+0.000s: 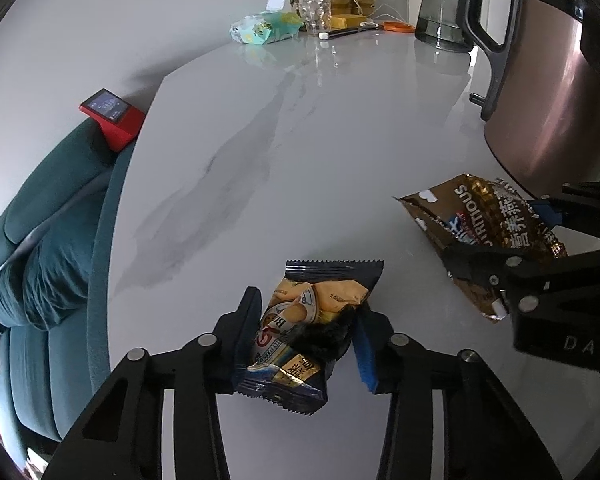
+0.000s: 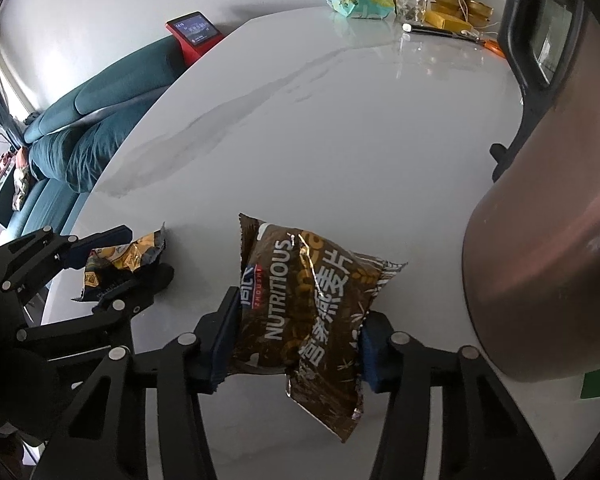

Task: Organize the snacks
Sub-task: 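Grasp the dark chocolate wafer pack with the left tool while the right tool grasps the brown oatmeal bag, then carry the wafer pack and oatmeal bag over the green tray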

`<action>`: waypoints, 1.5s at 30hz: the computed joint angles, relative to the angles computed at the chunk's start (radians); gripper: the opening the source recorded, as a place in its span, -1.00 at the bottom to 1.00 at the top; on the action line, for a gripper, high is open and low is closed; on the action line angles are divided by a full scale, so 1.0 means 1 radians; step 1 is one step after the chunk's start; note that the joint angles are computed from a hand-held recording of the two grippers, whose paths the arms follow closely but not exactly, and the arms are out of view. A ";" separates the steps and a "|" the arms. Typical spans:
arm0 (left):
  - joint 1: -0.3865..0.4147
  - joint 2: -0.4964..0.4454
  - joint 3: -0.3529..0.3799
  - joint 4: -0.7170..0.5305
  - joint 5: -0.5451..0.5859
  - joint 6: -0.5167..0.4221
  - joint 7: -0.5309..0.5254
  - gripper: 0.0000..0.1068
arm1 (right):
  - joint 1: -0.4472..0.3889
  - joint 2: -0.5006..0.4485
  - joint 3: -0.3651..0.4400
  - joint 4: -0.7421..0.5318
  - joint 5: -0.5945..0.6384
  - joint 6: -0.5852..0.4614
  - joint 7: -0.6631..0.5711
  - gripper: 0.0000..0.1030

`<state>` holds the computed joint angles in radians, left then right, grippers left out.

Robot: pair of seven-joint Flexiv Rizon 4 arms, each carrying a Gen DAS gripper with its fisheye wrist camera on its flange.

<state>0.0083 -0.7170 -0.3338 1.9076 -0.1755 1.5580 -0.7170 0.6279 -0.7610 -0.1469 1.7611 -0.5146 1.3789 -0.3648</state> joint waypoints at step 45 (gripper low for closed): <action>0.253 0.255 -0.200 0.290 0.060 0.116 -0.087 -0.39 | 0.256 0.339 -0.261 0.365 -0.459 0.111 0.324 -1.00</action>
<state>0.2616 -0.4617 -0.5336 2.1977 -0.1157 1.6735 -0.8035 0.8842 -0.4216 -0.4082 2.1265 -0.9732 1.4895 -0.0404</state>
